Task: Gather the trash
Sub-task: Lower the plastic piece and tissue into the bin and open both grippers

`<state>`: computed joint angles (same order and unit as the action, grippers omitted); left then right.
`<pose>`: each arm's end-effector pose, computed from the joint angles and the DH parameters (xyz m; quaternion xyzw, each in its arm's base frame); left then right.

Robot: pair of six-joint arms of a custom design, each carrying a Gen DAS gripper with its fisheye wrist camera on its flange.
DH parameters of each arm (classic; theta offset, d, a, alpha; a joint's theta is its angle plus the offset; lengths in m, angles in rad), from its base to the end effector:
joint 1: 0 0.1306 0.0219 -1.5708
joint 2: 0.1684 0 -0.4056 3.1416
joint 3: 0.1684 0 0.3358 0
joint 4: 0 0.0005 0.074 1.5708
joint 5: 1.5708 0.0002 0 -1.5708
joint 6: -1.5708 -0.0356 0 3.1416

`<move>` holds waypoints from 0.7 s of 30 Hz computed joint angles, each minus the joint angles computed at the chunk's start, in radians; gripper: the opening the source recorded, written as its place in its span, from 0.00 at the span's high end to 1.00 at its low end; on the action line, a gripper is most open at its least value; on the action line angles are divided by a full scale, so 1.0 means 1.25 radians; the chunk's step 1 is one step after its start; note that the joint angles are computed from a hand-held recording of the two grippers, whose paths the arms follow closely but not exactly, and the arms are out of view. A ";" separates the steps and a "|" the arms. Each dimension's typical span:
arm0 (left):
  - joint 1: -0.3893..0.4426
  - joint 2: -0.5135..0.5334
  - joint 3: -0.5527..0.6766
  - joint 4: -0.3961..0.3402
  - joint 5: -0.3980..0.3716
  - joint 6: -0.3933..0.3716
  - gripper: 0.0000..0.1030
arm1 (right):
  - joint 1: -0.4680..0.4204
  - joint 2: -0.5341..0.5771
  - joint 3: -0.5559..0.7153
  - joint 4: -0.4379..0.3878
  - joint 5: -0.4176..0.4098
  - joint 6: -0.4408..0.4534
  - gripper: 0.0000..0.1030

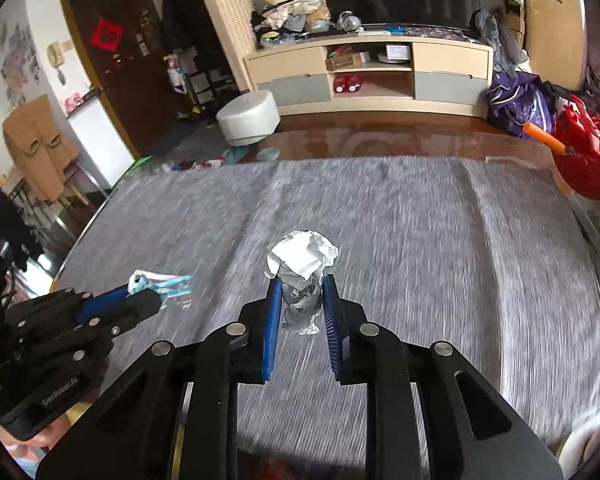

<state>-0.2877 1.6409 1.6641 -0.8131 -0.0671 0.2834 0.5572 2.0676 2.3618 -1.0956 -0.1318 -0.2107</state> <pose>0.5091 -0.1487 0.4546 -0.0108 0.9242 -0.0774 0.3737 0.5660 0.3576 0.4684 -0.1838 0.9068 0.1969 0.3243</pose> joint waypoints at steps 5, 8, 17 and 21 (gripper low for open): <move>-0.032 -0.083 -0.129 0.029 -0.015 0.038 0.88 | 0.018 -0.129 -0.232 0.103 0.005 -0.009 0.79; -0.056 -0.124 -0.197 0.045 -0.021 0.058 0.88 | 0.028 -0.180 -0.334 0.141 0.007 -0.016 0.79; -0.121 -0.182 -0.340 0.090 -0.021 0.107 0.88 | 0.047 -0.272 -0.576 0.218 -0.013 -0.068 0.79; -0.145 -0.181 -0.384 0.106 -0.016 0.122 0.88 | 0.055 -0.282 -0.635 0.239 -0.019 -0.093 0.78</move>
<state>-0.4685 1.4148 1.1838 -0.6804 -0.0866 0.4358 0.6259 1.7152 1.5683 -0.7970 -0.1558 -0.3274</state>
